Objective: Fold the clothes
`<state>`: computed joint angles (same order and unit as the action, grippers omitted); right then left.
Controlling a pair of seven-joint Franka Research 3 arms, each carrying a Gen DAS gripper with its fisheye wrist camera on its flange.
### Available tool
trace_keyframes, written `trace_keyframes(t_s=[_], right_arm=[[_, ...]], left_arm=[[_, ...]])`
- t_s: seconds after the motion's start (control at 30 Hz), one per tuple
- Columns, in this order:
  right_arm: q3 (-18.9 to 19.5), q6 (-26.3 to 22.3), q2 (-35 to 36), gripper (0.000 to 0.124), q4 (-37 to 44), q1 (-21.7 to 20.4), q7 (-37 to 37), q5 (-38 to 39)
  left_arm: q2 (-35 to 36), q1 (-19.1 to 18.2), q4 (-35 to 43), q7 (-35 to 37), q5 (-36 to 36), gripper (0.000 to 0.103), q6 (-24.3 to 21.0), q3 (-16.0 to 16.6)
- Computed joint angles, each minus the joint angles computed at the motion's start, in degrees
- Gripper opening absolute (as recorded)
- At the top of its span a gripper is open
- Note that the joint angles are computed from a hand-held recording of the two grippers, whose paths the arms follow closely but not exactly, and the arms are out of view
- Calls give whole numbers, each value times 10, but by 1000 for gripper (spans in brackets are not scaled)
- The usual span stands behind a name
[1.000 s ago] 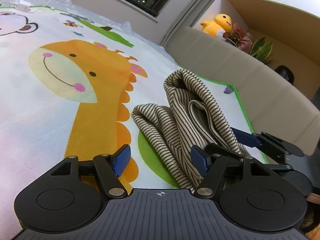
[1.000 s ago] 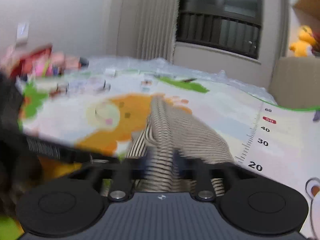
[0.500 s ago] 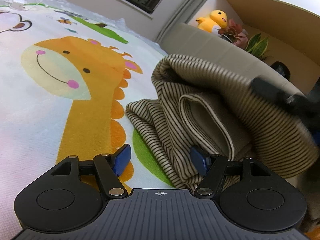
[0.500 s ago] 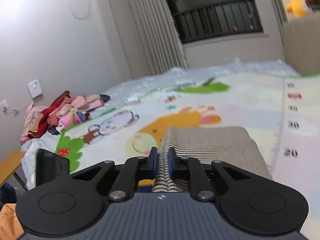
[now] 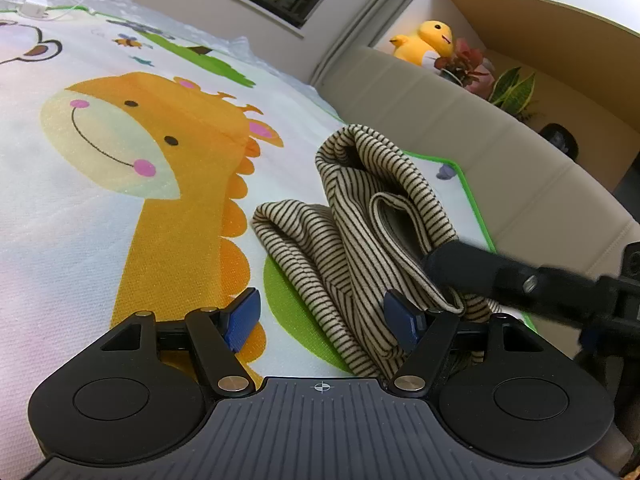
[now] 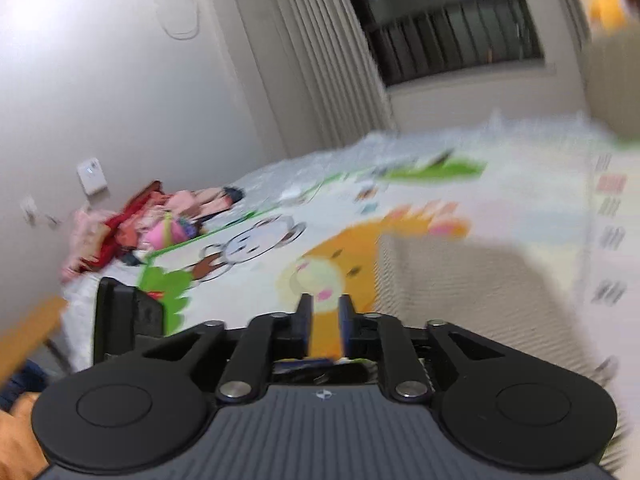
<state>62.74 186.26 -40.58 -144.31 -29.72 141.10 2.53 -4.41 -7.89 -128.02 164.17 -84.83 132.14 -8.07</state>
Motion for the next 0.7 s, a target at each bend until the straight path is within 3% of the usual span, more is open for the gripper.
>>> trace_keyframes(t_s=[0.03,0.13,0.23,0.33,0.5,0.63,0.7], right_arm=[[-3,-20,-31,38,-5,-1,-1,-1],[-25,-71,-93,39,-30,9,24,-2],[-40,-93,-106,39,-60,21,61,-5],[-58,-50,-41,39,-81,58,55,-27],[36,-116,-67,39,-31,-3,41,-100],[39,-121,-72,39,-28,-7,56,-120],[49,-122,-84,39,-25,-15,64,-129]], left_arm=[[0,0,0,0,0,74,-1,0],[2,1,2,0,-2,74,-5,1],[3,2,2,1,-3,74,-5,0],[2,1,2,1,-2,74,0,-1],[-4,-6,-2,1,10,74,28,-7],[-16,-10,-3,-29,24,75,46,-6],[-33,-13,-8,-46,14,82,59,-3]])
